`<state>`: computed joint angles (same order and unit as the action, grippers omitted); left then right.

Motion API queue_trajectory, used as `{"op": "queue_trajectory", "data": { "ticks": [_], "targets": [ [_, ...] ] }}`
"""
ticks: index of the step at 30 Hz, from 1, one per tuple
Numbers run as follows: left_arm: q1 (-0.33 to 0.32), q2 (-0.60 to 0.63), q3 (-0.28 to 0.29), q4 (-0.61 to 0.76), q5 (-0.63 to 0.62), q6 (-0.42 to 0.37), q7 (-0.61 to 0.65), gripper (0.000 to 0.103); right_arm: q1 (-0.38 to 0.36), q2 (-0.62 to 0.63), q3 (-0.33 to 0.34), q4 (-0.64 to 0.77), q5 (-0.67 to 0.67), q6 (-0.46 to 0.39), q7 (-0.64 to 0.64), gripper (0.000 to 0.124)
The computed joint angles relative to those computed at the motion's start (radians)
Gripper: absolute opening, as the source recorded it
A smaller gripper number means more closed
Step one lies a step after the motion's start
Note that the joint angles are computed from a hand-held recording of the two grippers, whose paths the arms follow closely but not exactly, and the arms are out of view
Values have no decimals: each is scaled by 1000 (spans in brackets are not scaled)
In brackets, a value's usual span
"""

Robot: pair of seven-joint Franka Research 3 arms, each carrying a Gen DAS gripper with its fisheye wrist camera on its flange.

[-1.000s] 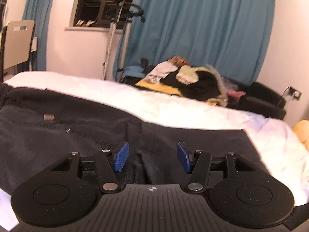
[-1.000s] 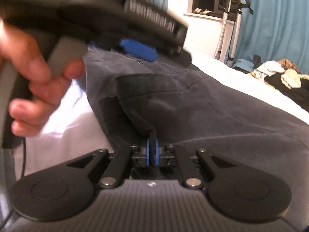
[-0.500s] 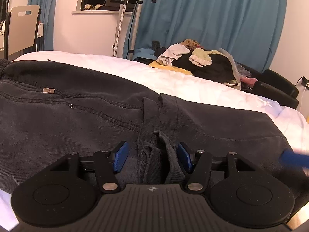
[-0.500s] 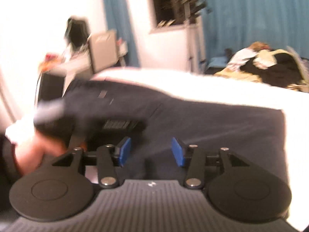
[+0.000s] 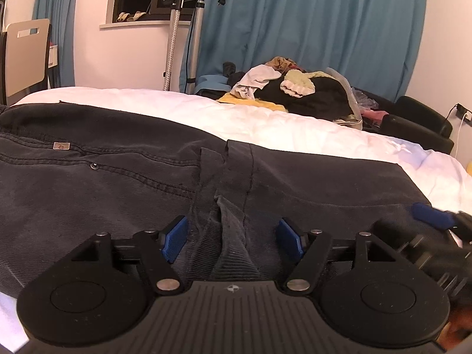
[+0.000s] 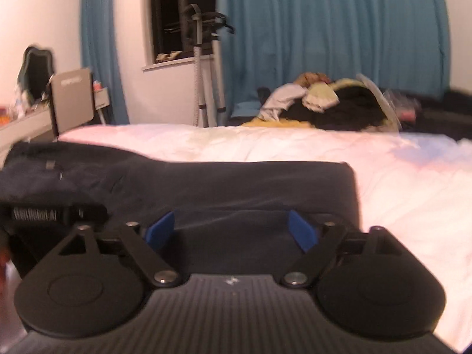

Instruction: Fold clothes

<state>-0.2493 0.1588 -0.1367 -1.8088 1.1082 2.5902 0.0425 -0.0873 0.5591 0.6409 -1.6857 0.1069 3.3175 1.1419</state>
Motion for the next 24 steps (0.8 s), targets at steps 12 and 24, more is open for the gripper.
{"op": "queue_trajectory", "data": {
  "ticks": [12,24],
  "targets": [
    [-4,7,3,0,27,13,-30,85,110,50,-119,31,-69,46,25,103],
    [-6,12,5,1,41,21,-38,92,92,54,-110,21,-138,70,80,103]
  ]
}}
